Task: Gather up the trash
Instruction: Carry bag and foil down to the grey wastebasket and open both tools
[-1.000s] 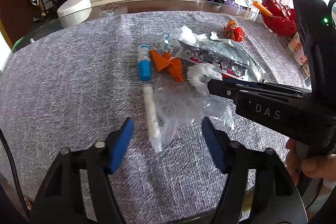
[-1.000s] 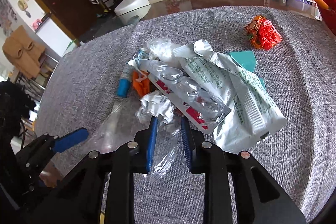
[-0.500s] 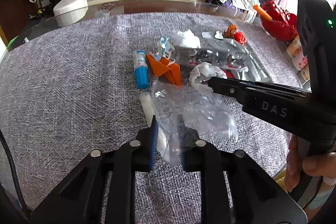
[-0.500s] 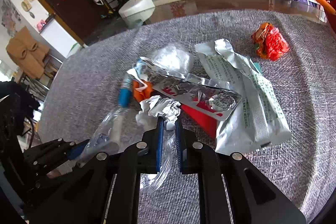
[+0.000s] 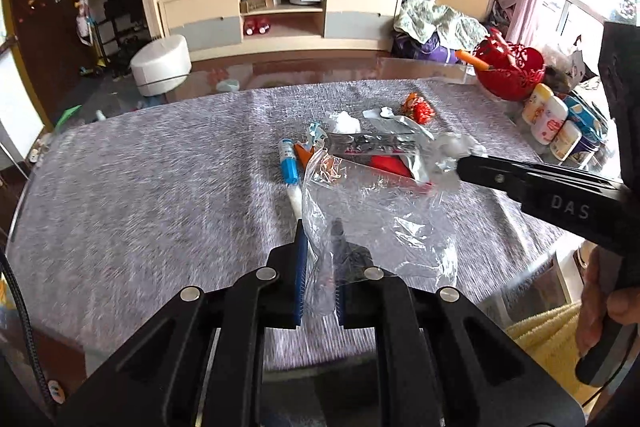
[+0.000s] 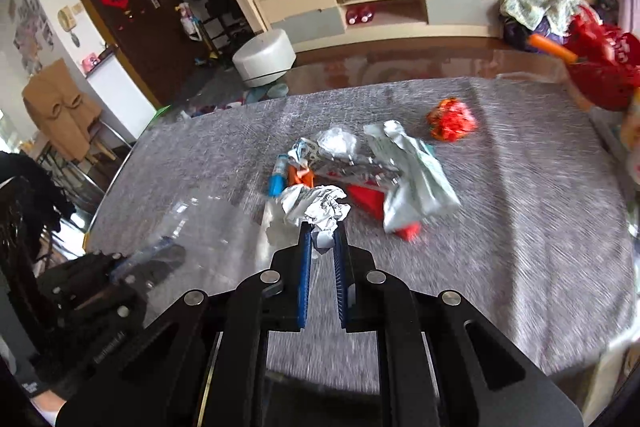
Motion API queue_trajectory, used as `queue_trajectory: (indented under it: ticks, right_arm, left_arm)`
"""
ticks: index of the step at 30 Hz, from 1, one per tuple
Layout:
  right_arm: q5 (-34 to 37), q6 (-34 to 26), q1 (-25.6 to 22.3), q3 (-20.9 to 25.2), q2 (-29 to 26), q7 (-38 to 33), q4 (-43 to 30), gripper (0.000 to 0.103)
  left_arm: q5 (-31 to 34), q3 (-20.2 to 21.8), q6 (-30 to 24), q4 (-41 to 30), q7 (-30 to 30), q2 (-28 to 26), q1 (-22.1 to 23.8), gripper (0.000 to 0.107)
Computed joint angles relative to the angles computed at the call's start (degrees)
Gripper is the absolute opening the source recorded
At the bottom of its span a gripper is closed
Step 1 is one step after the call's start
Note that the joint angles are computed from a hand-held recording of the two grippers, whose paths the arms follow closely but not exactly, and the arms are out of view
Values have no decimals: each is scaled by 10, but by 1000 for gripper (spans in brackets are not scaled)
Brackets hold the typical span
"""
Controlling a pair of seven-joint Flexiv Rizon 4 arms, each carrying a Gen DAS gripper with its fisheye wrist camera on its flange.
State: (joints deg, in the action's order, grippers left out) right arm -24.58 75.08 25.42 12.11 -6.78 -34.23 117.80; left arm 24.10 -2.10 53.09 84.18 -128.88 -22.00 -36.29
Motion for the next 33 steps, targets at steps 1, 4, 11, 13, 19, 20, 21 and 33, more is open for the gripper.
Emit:
queue_trajectory:
  ticks: [1, 4, 11, 13, 19, 20, 21, 33]
  right_arm:
    - [-17, -6, 4, -1, 17, 17, 16, 12]
    - [-55, -20, 3, 12, 59, 59, 59, 12]
    - [-9, -41, 9, 59, 113, 78, 130, 13]
    - [1, -44, 14, 69, 120, 87, 149, 13]
    - [49, -24, 37, 78, 93, 99, 185, 13]
    - [53, -16, 41, 79, 88, 103, 192, 13]
    - [53, -14, 44, 78, 82, 107, 194, 13]
    - [118, 27, 69, 73, -17, 76, 191, 15]
  left_arm:
    - [5, 2, -4, 6, -10, 9, -7, 10]
    - [15, -3, -6, 37, -34, 36, -18, 10]
    - [31, -34, -26, 107, -76, 75, -29, 10]
    - [23, -43, -26, 132, -80, 81, -27, 10]
    - [-33, -65, 6, 200, -77, 71, -15, 10]
    - [-45, -68, 15, 208, -73, 66, -13, 10]
    - [-50, -68, 18, 211, -72, 58, -15, 10]
    - [-144, -66, 84, 246, -12, -18, -17, 12]
